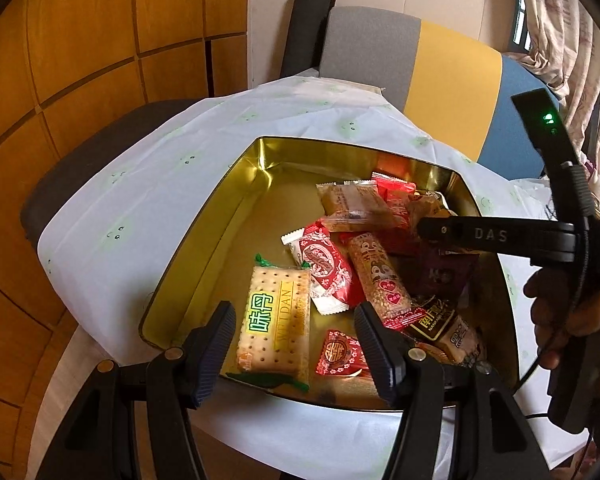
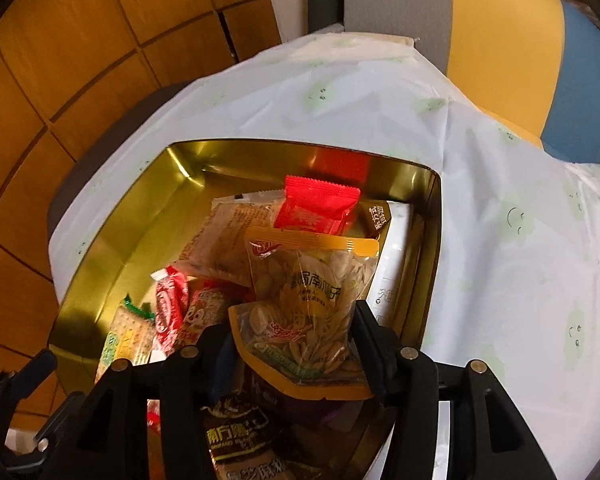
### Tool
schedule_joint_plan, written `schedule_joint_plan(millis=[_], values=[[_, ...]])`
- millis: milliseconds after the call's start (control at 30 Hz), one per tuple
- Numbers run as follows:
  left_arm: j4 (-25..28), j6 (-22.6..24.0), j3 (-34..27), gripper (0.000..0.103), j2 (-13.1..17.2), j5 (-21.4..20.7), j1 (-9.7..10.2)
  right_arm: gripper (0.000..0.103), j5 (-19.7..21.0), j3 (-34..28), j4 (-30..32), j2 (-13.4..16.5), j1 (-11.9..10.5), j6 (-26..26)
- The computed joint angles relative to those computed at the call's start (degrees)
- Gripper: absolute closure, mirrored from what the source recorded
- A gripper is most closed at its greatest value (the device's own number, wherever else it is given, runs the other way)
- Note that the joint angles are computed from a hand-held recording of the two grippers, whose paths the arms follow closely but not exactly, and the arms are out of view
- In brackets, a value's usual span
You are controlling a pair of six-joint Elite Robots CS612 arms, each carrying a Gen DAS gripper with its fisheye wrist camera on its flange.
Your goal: Organize snacks
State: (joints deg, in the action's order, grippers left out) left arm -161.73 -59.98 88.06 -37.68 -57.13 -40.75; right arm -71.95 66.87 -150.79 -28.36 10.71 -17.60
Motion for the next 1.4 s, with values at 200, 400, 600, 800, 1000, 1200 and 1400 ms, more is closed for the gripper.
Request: schedule_joint_plan(millis=[200, 400, 600, 800, 1000, 1200, 1400], values=[[0.4, 0.2, -0.1, 0.04, -0.2, 0.4, -0.3, 0.046, 0.8, 2.8, -3.6, -1.3, -0.3, 0.8], [0.1, 0.3, 0.1, 0.04, -0.5, 2.1, -0.82, 0.034, 1.3, 8.0, -12.4, -3.8, -0.8, 1.1], [-1.4, 1.0, 0.5, 0.04, -0.7, 4.2, -1.65, 0.027, -0.2, 13.9, -20.9, -6.4, -1.5, 2.3], [-2.8, 1.9, 0.8, 0.04, -0.8, 6.6, -2.66, 0.024, -3.7, 19.5, -28.5, -8.3, -2.3, 5.3], [-3.5, 2.0, 1.0, 0.04, -1.0, 9.2, -3.83, 0.019, -9.0, 25.2, -36.4, -9.9, -2.9, 7.6], [0.4, -0.5, 0.1, 0.039, -1.1, 11.4, -4.42, 0.016, -11.0, 27.7, -39.1, -10.6, -3.5, 9.2], [6.0, -3.9, -0.5, 0.031, -1.4, 15.8, -5.17, 0.016, -11.3, 28.1, -40.5, -10.8, -3.5, 9.5]])
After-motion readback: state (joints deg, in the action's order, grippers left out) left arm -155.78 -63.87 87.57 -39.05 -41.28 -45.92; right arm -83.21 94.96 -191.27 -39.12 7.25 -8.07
